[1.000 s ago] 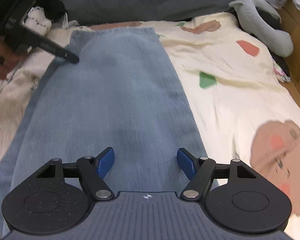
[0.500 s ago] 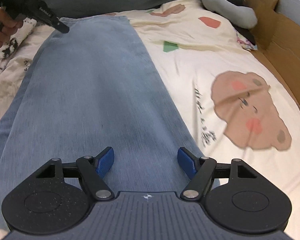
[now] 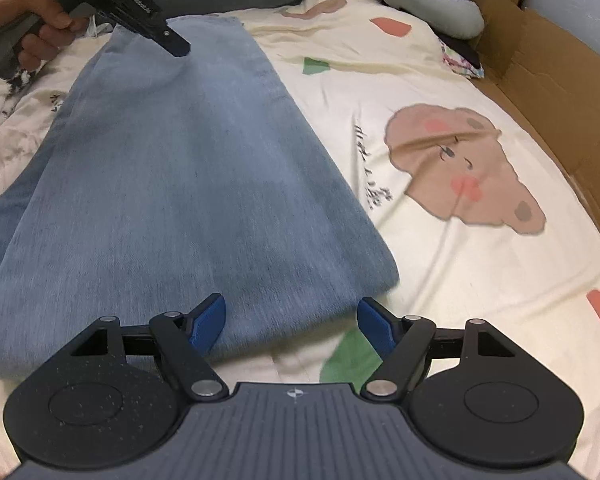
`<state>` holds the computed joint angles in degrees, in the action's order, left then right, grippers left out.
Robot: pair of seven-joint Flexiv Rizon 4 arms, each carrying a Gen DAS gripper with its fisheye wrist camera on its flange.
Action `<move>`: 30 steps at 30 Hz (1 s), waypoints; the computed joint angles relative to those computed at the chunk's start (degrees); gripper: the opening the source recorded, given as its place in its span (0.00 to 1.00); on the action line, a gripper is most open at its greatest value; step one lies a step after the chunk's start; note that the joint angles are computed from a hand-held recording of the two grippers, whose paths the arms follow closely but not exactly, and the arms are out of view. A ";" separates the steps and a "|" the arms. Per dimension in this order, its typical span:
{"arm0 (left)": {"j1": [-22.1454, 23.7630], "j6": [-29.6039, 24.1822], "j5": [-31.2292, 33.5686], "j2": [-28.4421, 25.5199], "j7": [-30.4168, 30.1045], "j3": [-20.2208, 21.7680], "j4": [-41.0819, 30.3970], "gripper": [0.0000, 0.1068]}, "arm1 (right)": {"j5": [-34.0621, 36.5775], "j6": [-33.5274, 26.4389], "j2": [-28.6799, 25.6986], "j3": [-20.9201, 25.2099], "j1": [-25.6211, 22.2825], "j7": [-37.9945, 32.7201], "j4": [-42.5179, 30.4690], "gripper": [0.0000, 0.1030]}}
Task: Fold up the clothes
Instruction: 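Move the open right gripper along the jeans toward the leg ends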
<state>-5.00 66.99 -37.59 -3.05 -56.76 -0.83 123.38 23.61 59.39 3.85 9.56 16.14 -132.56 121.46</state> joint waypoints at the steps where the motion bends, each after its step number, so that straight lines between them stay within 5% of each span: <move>1: -0.21 -0.01 -0.33 -0.45 0.51 -0.36 -0.21 0.04 | -0.46 -0.04 0.33 -0.02 -0.18 0.80 0.13 0.75; 4: -0.79 0.25 -0.17 -1.98 0.91 -1.25 -0.90 0.04 | -0.40 0.59 1.50 -0.16 -0.22 1.52 0.31 0.70; 10: -1.16 1.51 2.04 -4.75 -0.56 -2.05 -1.87 0.04 | -0.59 3.96 0.55 -0.34 0.13 7.13 -0.10 0.37; 16: -0.14 4.38 -3.55 -6.40 4.32 -4.11 -0.79 0.03 | 0.28 8.78 -2.26 0.60 0.55 7.00 0.59 0.36; 21: -0.69 3.58 0.73 -5.58 0.30 -3.13 -1.62 0.03 | -1.90 10.45 -3.20 1.34 0.20 8.50 1.09 0.32; 30: -3.82 0.80 -8.39 -1.95 6.06 -4.52 0.57 0.04 | -2.24 13.93 -3.95 1.81 -0.16 10.41 1.24 0.25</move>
